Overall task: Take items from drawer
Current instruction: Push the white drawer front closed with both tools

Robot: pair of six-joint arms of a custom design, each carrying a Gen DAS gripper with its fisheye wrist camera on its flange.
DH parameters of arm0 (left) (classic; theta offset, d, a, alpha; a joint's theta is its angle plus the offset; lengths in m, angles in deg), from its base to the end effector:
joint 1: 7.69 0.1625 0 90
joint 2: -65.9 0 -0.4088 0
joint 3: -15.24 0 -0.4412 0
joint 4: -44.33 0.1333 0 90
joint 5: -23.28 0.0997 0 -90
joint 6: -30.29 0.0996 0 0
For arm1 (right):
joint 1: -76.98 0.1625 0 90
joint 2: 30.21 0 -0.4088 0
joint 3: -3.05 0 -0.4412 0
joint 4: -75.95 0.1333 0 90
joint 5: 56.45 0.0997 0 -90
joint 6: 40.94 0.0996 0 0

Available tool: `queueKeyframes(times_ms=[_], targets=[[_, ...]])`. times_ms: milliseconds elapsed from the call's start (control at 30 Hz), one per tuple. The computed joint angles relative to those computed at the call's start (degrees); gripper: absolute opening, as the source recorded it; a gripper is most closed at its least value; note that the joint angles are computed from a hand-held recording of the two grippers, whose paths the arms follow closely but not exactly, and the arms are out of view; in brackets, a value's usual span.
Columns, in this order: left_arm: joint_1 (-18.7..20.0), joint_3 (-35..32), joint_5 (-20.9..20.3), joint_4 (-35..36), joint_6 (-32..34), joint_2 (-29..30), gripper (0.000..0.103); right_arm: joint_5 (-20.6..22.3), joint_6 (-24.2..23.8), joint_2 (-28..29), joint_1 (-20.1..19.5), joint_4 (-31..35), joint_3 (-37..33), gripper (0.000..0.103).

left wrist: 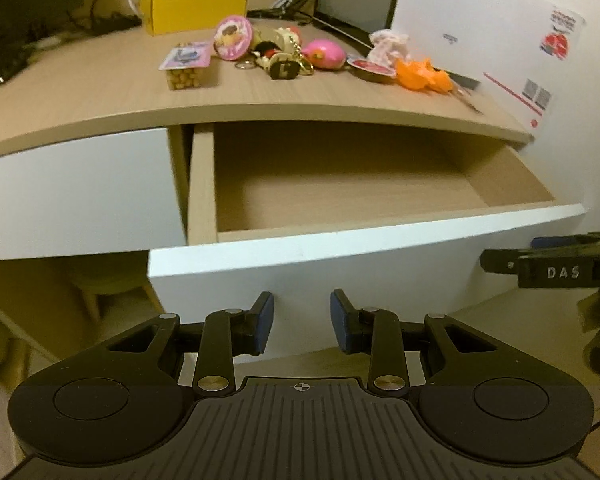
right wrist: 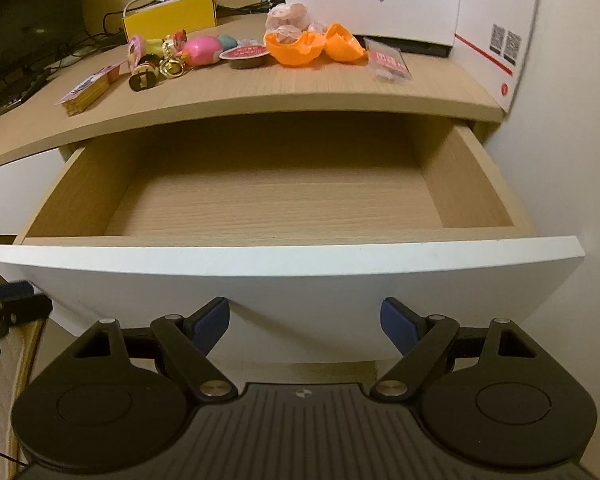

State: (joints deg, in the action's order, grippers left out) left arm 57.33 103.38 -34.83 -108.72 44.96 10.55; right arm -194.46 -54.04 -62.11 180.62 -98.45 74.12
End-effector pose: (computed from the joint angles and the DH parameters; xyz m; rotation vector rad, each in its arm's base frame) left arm -0.1406 -0.7421 0.2371 0.6764 2.4543 -0.7487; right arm 0.2478 -0.7699 0.1237 0.1096 -2.1937 0.9041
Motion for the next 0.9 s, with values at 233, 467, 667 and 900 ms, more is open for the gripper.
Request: queueKeyframes(times_ms=[233,467,667,900], targets=[[1.97,-9.38,-3.54,2.28,1.22,5.96,0.034,-1.33,-5.34,6.42,-0.71,0.6,-11.22,0.084],[3.6,-19.99,-6.11,4.16,4.37,12.33,0.034,-1.08,-8.53,14.13,-1.39,3.85,-25.59,0.083],[4.78,-27.24,-7.32,5.92,5.77,16.56,0.027,-2.05,-9.9,21.52,-1.81,7.83,-39.19,0.084],[5.56,-31.35,-9.0,9.41,5.76,18.48,0.02,-2.66,-10.74,27.23,-1.93,12.86,-49.31,0.084]])
